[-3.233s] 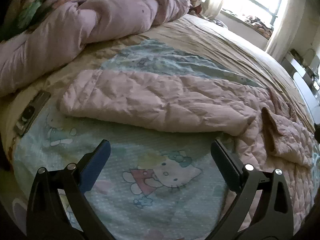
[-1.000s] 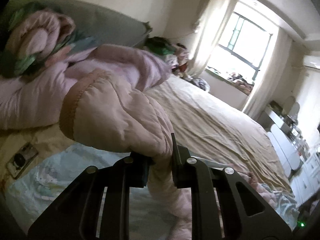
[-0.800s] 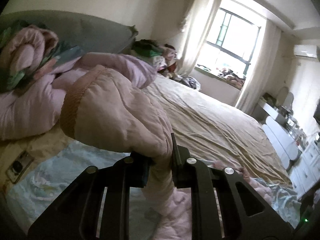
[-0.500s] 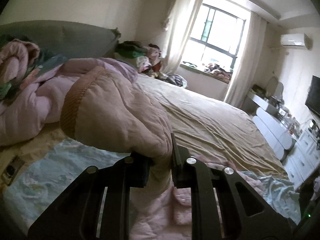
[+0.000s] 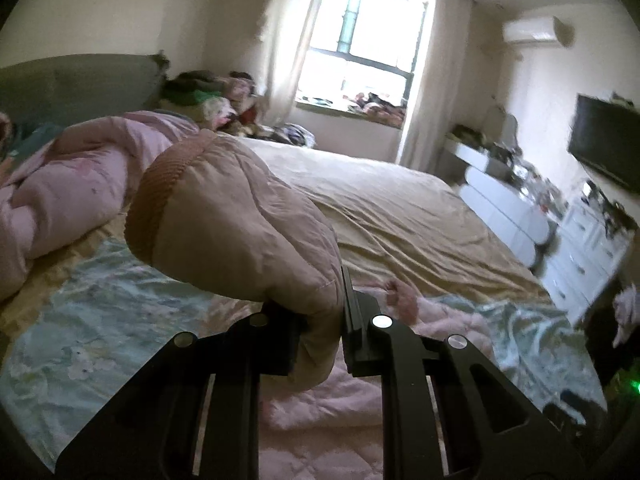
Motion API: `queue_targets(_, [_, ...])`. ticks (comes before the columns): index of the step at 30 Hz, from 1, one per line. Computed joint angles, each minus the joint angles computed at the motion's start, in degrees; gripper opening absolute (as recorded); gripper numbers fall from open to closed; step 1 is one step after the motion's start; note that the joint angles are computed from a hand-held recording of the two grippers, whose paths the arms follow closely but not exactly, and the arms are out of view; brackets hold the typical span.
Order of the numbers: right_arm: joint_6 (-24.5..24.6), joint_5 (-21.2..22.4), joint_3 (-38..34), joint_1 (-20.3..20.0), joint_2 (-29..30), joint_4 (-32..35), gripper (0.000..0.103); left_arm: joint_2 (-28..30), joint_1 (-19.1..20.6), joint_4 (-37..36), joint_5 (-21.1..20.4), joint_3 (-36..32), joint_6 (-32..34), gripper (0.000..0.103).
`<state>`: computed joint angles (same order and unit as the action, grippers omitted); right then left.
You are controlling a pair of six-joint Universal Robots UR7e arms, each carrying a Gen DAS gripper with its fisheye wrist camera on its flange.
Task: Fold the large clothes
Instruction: 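Grasp the other sleeve with the left gripper and fold it across the body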
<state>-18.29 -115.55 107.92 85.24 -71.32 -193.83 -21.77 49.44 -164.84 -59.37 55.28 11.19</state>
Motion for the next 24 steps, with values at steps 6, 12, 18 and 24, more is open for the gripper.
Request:
queue_targets(6, [-0.02,-0.93,1.3,-1.15,-1.24,-2.14,0.099,1.47,-0.03,2.12,-2.45,0.39,0.38,0.009])
queue_targets(12, [-0.14,-1.05,2.71,-2.62,-2.73,-4.09,0.099,3.8,-0.46,5.25,-3.86,-0.68,0.39,0.009])
queue_targets(18, [1.69,-0.03,4.41,-4.94,-3.89,-4.53,0.099,5.93,-0.85,8.77,-4.5,-0.98,1.08,0.009])
queue_targets(24, [2.25,-0.18,5.81,-6.72,-4.27,-4.92,0.099,8.64,-0.49,11.13,-6.29,-0.7,1.13,0.011])
